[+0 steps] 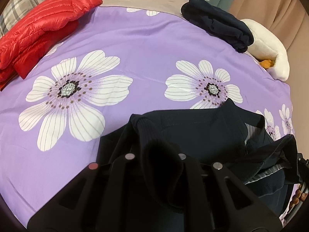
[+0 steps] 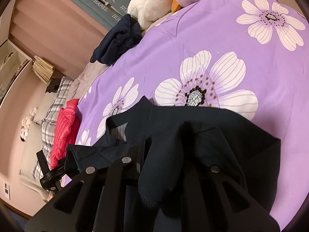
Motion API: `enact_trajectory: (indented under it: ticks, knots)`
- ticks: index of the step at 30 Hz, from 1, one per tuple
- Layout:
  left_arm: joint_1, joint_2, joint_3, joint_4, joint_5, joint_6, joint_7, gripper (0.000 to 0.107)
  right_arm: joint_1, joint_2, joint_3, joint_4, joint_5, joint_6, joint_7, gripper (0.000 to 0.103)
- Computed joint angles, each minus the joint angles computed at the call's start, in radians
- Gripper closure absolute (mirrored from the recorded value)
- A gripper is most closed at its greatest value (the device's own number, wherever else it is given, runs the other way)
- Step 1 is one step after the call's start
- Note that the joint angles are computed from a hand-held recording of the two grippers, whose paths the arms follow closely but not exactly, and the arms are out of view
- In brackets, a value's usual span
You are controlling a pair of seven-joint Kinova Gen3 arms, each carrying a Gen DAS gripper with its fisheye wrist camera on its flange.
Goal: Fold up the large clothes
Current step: 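Press the folded hem down onto the collar with both tools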
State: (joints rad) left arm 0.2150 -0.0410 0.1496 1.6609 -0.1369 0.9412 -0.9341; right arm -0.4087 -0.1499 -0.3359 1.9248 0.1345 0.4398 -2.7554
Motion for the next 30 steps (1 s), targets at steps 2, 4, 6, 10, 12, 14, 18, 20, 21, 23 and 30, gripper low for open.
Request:
enact_trajectory:
  ticks: [2, 4, 6, 10, 12, 14, 18, 20, 21, 23, 30]
  knots:
    - [0.005, 0.012, 0.007, -0.010, -0.020, 0.004, 0.010, 0.096, 0.003, 0.015, 0.005, -0.005, 0.003, 0.001, 0.001, 0.091]
    - [0.013, 0.025, 0.012, -0.020, -0.045, 0.009, 0.019, 0.096, 0.002, 0.026, 0.010, -0.008, 0.007, 0.001, -0.001, 0.091]
    - [0.021, 0.036, 0.013, -0.026, -0.062, 0.012, 0.026, 0.096, -0.002, 0.031, 0.020, -0.005, 0.005, -0.003, 0.001, 0.091]
    - [0.040, 0.055, 0.012, -0.037, -0.091, 0.014, 0.041, 0.096, -0.005, 0.037, 0.035, 0.003, -0.004, -0.014, 0.002, 0.091]
    - [0.048, 0.067, 0.011, -0.044, -0.102, 0.016, 0.045, 0.096, -0.005, 0.039, 0.038, 0.003, -0.005, -0.016, -0.001, 0.091]
    - [0.055, 0.076, 0.007, -0.049, -0.108, 0.016, 0.044, 0.096, -0.004, 0.043, 0.039, 0.000, 0.000, -0.012, -0.005, 0.091]
    - [0.066, 0.088, 0.001, -0.052, -0.116, 0.018, 0.042, 0.096, -0.008, 0.051, 0.040, -0.008, 0.012, 0.002, -0.014, 0.091]
    - [0.068, 0.091, -0.002, -0.049, -0.117, 0.015, 0.040, 0.096, -0.012, 0.054, 0.044, -0.009, 0.011, 0.007, -0.012, 0.091]
    - [0.070, 0.092, -0.003, -0.048, -0.118, 0.015, 0.041, 0.096, -0.014, 0.055, 0.046, -0.007, 0.011, 0.007, -0.012, 0.091]
    - [0.071, 0.095, -0.005, -0.046, -0.120, 0.013, 0.042, 0.096, -0.017, 0.058, 0.049, -0.008, 0.010, 0.009, -0.011, 0.091]
    - [0.079, 0.102, -0.008, -0.034, -0.132, 0.001, 0.051, 0.096, -0.025, 0.069, 0.056, -0.012, 0.015, 0.017, -0.014, 0.091]
